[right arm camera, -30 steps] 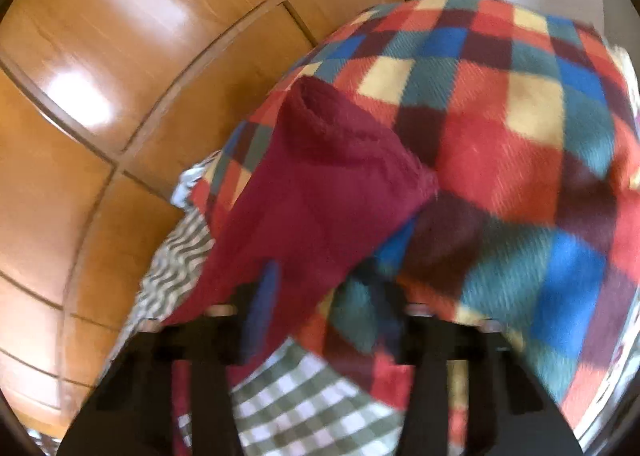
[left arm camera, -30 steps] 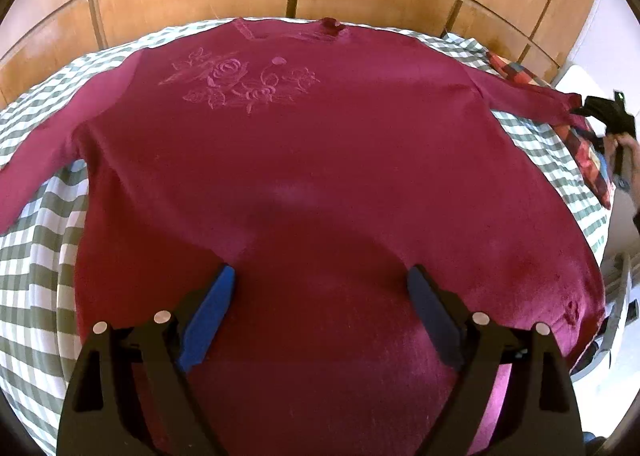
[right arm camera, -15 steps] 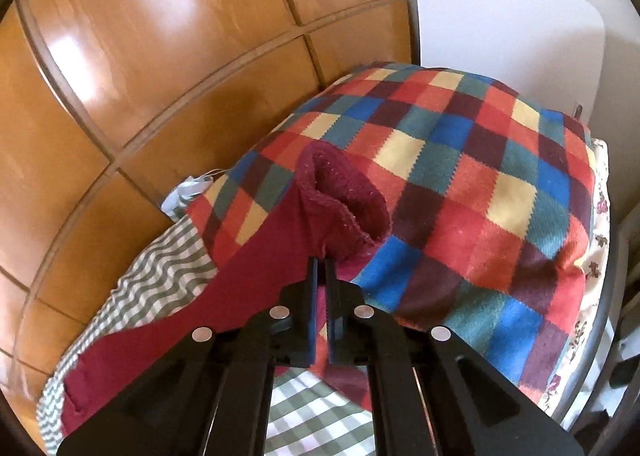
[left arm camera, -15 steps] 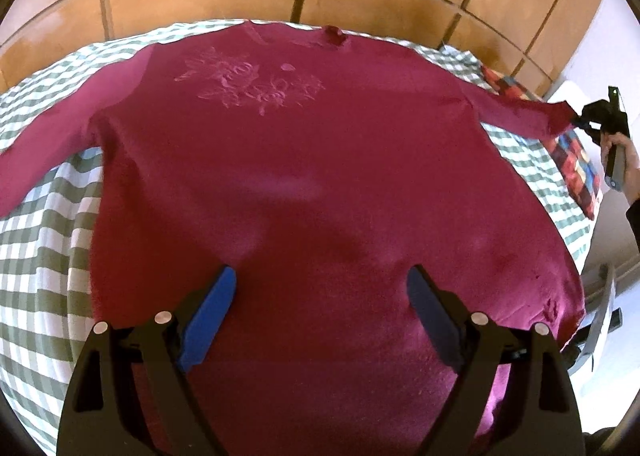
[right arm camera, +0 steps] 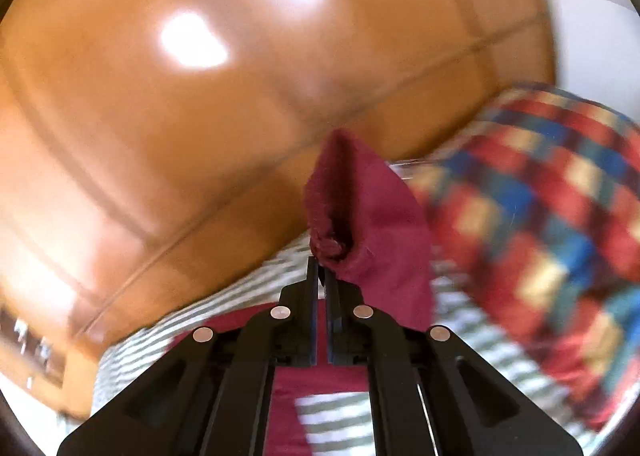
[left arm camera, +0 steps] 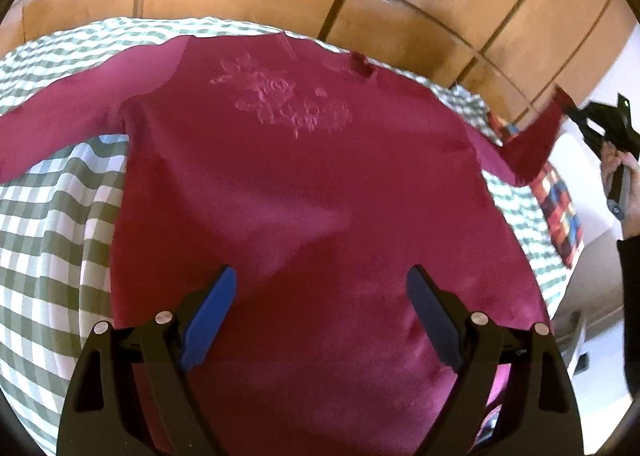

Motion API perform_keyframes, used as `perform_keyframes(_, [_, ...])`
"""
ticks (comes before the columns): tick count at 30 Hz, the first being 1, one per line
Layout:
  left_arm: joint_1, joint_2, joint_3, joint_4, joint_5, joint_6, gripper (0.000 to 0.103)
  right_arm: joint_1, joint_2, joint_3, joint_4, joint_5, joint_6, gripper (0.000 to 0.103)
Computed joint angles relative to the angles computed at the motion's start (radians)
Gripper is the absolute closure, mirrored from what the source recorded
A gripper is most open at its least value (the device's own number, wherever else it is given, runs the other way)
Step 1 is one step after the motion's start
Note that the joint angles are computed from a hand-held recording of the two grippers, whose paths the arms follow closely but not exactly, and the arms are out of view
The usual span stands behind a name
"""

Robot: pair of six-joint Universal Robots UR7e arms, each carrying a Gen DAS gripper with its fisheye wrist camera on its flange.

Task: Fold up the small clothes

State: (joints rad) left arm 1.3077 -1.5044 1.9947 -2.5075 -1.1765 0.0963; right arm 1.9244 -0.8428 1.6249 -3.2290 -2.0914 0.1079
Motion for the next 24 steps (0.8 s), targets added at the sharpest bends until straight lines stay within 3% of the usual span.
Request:
perform_keyframes(5, [0.018,0.011,-0.034,0.006,-0.017,-0.052,0.017,0.06,0.212,-0.222,0.16,0.098,-0.06,0.103])
perform_keyframes(9, [0.041,0.013,-0.058,0.004,-0.061,-0.058,0.017,0.08,0.362,-0.364,0.314,0.207,-0.048,0.103])
perform_keyframes(13, [0.047,0.036,-0.083,-0.026,-0.06,-0.031,0.017,0.081,0.437,-0.424,0.408,0.313,-0.07,0.103])
perform_keyframes(14, [0.048,0.042,-0.09,-0.03,-0.06,-0.026,0.017,0.079,0.434,-0.404,0.396,0.345,-0.073,0.103])
perform_keyframes(15, [0.048,0.05,-0.098,-0.039,-0.059,-0.022,0.017,0.076,0.426,-0.384,0.376,0.356,-0.075,0.095])
perform_keyframes(16, [0.049,0.054,-0.105,-0.043,-0.061,-0.019,0.017,0.074,0.412,-0.354,0.346,0.356,-0.074,0.07])
perform_keyframes(18, [0.058,0.072,-0.129,-0.046,-0.082,-0.019,0.018,0.065,0.369,-0.271,0.27,0.35,-0.061,0.049])
perform_keyframes(24, [0.068,0.176,-0.255,-0.026,-0.122,-0.029,0.034,0.022,0.224,-0.008,0.14,0.199,-0.039,0.049])
